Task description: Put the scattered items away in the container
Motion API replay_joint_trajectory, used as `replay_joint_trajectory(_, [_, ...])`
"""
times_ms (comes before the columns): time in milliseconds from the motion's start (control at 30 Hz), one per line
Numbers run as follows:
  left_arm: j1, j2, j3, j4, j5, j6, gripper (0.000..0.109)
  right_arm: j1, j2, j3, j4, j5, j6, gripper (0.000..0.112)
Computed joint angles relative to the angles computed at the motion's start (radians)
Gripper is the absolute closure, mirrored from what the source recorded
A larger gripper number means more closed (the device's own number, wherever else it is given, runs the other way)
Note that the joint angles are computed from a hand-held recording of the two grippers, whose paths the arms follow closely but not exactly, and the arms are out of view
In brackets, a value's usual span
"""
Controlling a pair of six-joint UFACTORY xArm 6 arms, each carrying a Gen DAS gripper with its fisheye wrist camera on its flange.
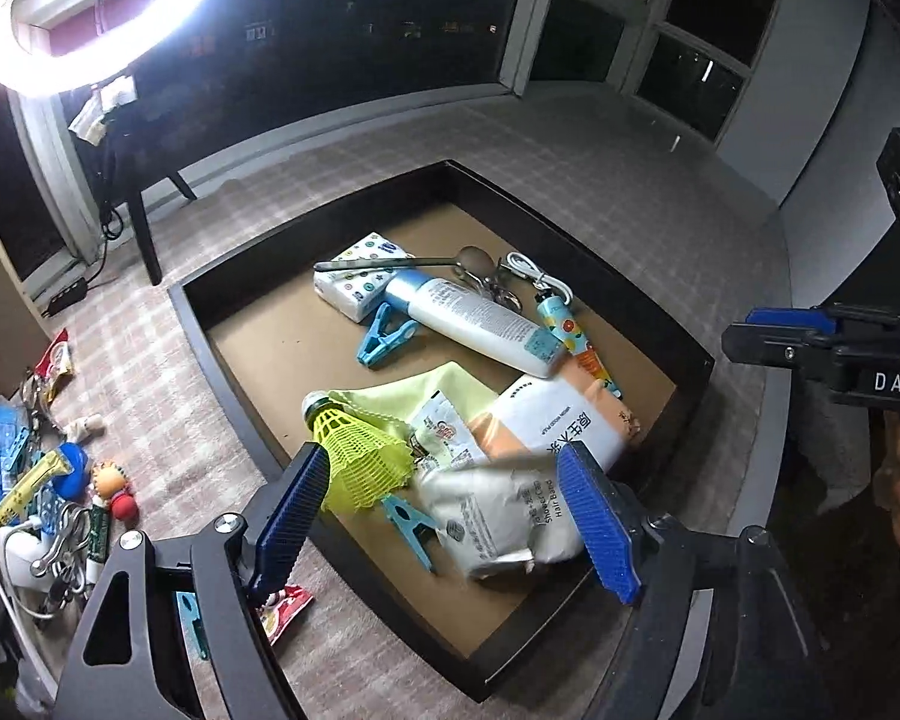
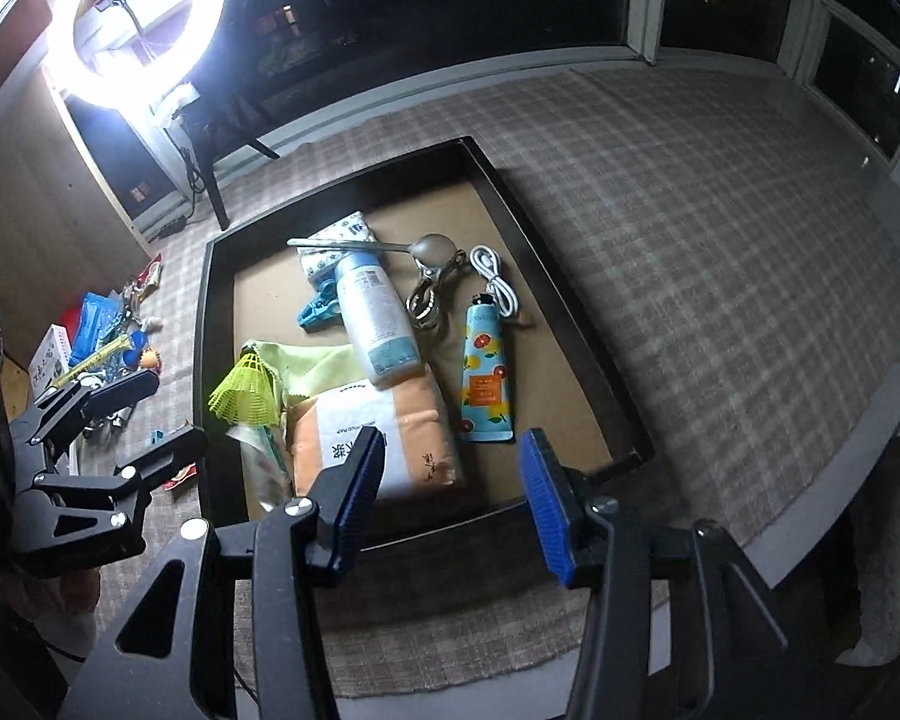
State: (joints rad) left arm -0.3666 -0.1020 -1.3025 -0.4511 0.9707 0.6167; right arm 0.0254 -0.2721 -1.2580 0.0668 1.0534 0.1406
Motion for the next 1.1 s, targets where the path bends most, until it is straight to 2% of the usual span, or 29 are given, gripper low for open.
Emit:
replay_joint_trajectory(167, [0.035, -0.025, 0.024, 0.019, -0.03, -0.02, 0.032, 0.03, 0.038, -0.04, 0.021, -0.01, -0.036, 0.065])
replay_joint_trajectory(333, [0.114, -0.04, 0.037, 0.046, -0.056, -0.054, 0.032, 0.087, 0.113, -0.118, 0.048, -0.019, -0.077, 0.065])
replay_joint_trajectory(700, [0.372, 0.011, 0.004, 0.089, -0.082, -0.091, 0.033, 0.276, 0.352, -0.382, 0.057, -0.016, -0.159, 0.065])
replay_joint_trajectory(933, [0.5, 0.113, -0.056, 0.116, -0.079, -0.103, 0.039, 0.37, 0.549, -0.579, 0.053, 0.027, -0.171, 0.065])
replay_joint_trajectory(1100, [0.541, 0.194, -0.112, 0.128, -0.055, -0.117, 0.046, 0.415, 0.745, -0.803, 0.056, 0.128, -0.159, 0.065])
